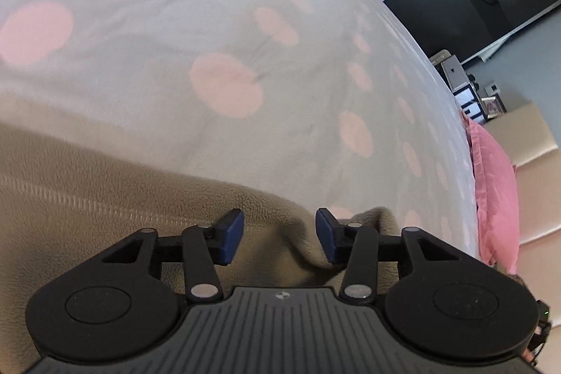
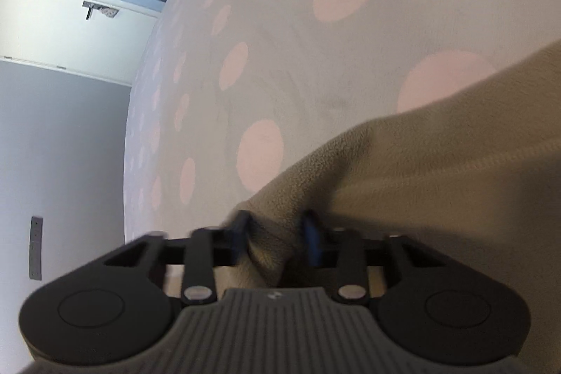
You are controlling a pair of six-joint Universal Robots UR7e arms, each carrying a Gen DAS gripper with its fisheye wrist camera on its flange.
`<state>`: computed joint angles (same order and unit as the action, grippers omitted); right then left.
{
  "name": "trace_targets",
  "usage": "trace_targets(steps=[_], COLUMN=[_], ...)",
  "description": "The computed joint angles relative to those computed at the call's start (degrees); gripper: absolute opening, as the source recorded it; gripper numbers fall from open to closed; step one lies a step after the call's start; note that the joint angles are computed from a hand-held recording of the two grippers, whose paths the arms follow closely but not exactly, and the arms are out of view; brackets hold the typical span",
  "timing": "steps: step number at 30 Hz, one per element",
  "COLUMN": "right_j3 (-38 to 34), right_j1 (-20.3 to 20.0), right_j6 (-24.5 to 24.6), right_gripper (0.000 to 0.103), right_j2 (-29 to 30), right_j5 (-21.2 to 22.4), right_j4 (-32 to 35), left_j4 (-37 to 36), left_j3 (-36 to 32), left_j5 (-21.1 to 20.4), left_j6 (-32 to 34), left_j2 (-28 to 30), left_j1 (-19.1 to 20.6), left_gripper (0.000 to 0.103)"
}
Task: Fold clothes
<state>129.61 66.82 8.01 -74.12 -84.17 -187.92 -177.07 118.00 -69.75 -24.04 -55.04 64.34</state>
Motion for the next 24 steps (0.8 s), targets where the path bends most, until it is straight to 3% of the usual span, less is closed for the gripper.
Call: trace_targets(steps=[4,9,11,12,17,19,20,22,24], right_j3=[-2.28,-4.80,-5.63,-5.83,-6.27,-5.42,-4.83,-3.59,-1.78], right_j1=[1.37,2.03,1.87,1.88,1.22,1.97,2.55,3.17,3.33], right_j6=[-2.84,-8.18,-9.41,-10.39,-11.57,-12.61,-13.39,-14.50,-15.94], right_gripper=[0.019,0.016,0.016,0.016,0.017,0.025,0.034,0.034,0.034], right_j2=[4.29,8.16,8.62,8.63,6.88,6.04,5.69,3.95,1.08], right_j5=[-3.60,-7.02,-7.22,-7.35,-5.71,-7.47,-8.90,-10.40,-8.99], right_j4=[-5.47,-8.23,-7.38,-7.01,-3.40,-5.33,-7.04,-8.71,-8.06], left_j4=[-3.91,-5.00,-4.28,-4.44,-4.29,-3.53,-3.20,-2.91,-3.43], left_j3=[-1.46,-4.59,-5.84,-6.15,-5.53,-4.67,-4.14,-2.90,-1.28], left_j5=[-2.66,-0.12,1.65,2.70,1.10,2.35,3.35,4.31,4.31], left_j6=[1.63,3.05,3.16,3.75,4.09,4.46,4.86,6.37,7.79], left_j2=[2.49,6.16,7.62,8.26,6.71,5.28,4.59,3.13,1.55], left_j1=[1.34,1.50,1.67,1.67,2.19,1.29,0.58,-0.83,-2.39], left_gripper=[0.036,0.022,0.003,0.001,0.000,0.001,0.003,0.003,0.003])
